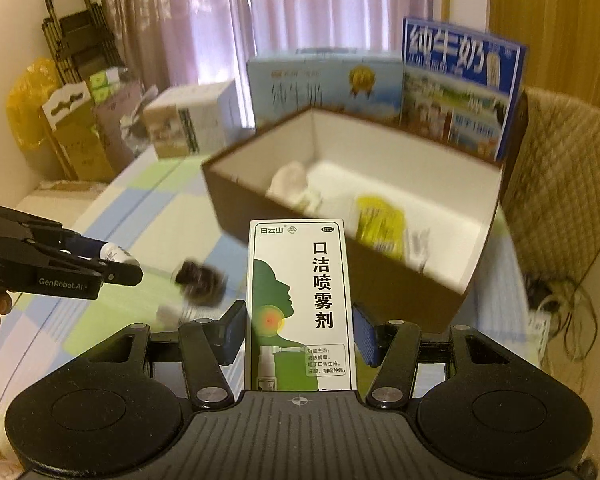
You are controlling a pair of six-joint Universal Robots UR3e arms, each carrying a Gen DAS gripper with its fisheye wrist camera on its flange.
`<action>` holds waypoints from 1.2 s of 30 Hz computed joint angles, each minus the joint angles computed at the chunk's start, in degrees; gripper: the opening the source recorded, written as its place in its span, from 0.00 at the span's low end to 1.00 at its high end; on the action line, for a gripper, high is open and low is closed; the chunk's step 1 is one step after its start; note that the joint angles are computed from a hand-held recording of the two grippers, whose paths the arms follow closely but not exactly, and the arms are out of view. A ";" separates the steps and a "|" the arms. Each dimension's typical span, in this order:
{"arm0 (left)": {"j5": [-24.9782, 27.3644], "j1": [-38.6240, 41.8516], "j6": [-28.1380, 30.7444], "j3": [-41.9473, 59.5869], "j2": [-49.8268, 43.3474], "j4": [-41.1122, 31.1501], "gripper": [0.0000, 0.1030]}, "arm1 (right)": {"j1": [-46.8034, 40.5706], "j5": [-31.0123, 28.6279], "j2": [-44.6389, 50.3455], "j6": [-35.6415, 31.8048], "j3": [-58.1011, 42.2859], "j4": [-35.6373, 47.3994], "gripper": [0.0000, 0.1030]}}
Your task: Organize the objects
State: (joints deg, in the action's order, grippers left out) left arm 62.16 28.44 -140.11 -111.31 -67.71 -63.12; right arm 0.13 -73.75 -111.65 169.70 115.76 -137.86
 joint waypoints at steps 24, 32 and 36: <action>13.31 -25.28 -15.09 54.57 -49.68 9.59 0.41 | -7.03 1.39 38.74 -14.76 -37.80 -1.25 0.51; 17.70 -29.08 -14.20 79.67 -66.98 1.27 0.41 | -6.54 -1.11 51.05 -20.64 -49.14 0.80 0.51; 19.46 -30.24 -13.86 93.57 -75.63 -5.19 0.41 | -6.98 -1.34 55.54 -22.87 -52.95 1.49 0.51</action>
